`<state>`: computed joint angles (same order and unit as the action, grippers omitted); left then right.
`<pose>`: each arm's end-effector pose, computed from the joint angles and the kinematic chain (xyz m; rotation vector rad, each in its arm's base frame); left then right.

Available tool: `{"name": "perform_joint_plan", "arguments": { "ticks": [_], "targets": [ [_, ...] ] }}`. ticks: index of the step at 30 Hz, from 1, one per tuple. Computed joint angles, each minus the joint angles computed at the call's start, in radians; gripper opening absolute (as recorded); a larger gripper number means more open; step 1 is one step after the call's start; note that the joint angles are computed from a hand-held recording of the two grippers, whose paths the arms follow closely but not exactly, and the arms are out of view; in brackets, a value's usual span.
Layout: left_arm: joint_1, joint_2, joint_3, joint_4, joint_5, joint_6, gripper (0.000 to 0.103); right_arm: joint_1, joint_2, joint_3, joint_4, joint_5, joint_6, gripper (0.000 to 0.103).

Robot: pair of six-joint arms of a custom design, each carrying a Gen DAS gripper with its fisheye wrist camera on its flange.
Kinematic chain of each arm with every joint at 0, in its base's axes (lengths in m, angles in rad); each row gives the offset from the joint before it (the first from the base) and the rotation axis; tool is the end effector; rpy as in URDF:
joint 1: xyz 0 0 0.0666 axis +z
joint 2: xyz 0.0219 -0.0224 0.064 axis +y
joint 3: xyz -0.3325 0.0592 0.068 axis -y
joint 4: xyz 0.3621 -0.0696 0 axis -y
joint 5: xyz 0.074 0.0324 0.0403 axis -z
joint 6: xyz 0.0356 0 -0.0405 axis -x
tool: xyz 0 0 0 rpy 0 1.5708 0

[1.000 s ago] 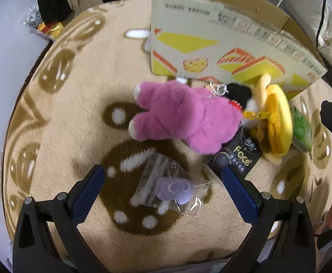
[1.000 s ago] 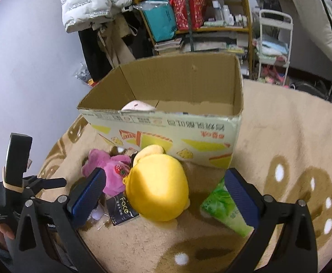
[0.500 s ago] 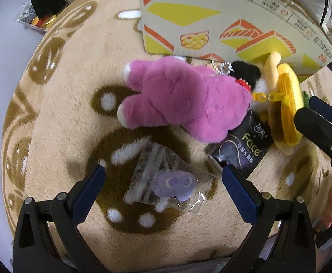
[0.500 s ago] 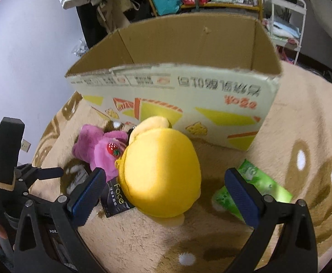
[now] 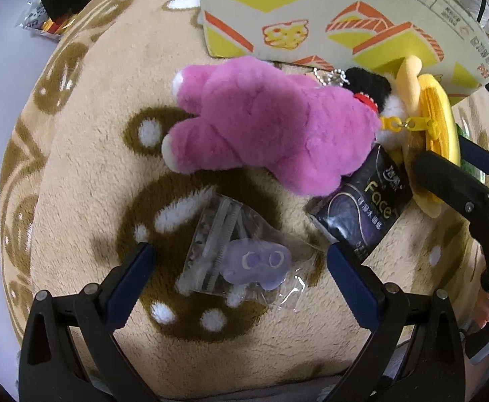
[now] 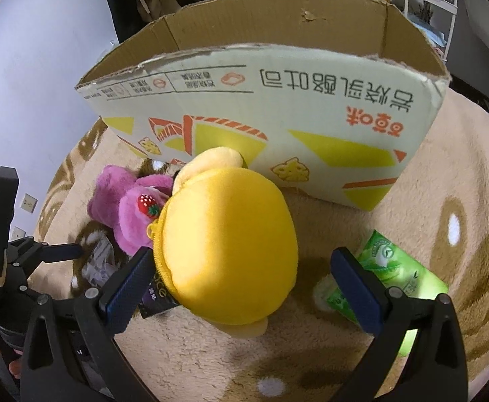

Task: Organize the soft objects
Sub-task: 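Lower the left tool onto the clear bag while the right tool lowers onto the yellow plush, then lift the clear bag with the left tool while the right tool carries the yellow plush over the box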

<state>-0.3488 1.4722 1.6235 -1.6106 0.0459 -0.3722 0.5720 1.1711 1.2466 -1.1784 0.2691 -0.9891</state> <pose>0.4004 -0.1478 0.4139 1.0720 2.8328 -0.0675 0.3122 0.1892 0.3939 0.6246 2.5436 0.1872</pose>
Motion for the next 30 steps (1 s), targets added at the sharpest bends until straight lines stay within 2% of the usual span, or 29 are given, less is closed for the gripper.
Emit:
{"name": "perform_joint_plan", "arguments": {
  "ticks": [5,15,18,21,23,24,27,30],
  "targets": [
    [-0.023,-0.011,-0.041,0.029,-0.051,0.017,0.101,-0.007,-0.001,-0.004,-0.008,-0.017,-0.005,0.103],
    [-0.044,-0.005,-0.066,0.05,-0.077,0.023,0.101,-0.006,-0.01,-0.002,-0.032,-0.018,0.0,0.103],
    [-0.054,-0.008,-0.079,0.063,-0.077,0.03,0.098,-0.006,-0.009,0.0,-0.035,-0.02,0.001,0.103],
    [-0.051,-0.024,-0.086,0.061,-0.075,0.029,0.09,-0.01,-0.009,-0.003,-0.023,-0.043,0.007,0.092],
    [-0.041,-0.027,-0.081,0.069,-0.071,0.047,0.078,-0.013,-0.009,-0.008,-0.002,-0.071,0.01,0.079],
    [-0.035,-0.026,-0.078,0.071,-0.068,0.063,0.075,-0.011,-0.006,-0.007,0.002,-0.078,0.015,0.078],
    [-0.018,-0.014,-0.062,0.061,-0.031,0.089,0.074,0.002,0.01,0.01,-0.01,-0.065,0.028,0.074],
    [-0.026,-0.022,-0.071,0.073,-0.042,0.085,0.074,0.006,0.014,0.015,-0.016,-0.058,0.025,0.073]
  ]
}}
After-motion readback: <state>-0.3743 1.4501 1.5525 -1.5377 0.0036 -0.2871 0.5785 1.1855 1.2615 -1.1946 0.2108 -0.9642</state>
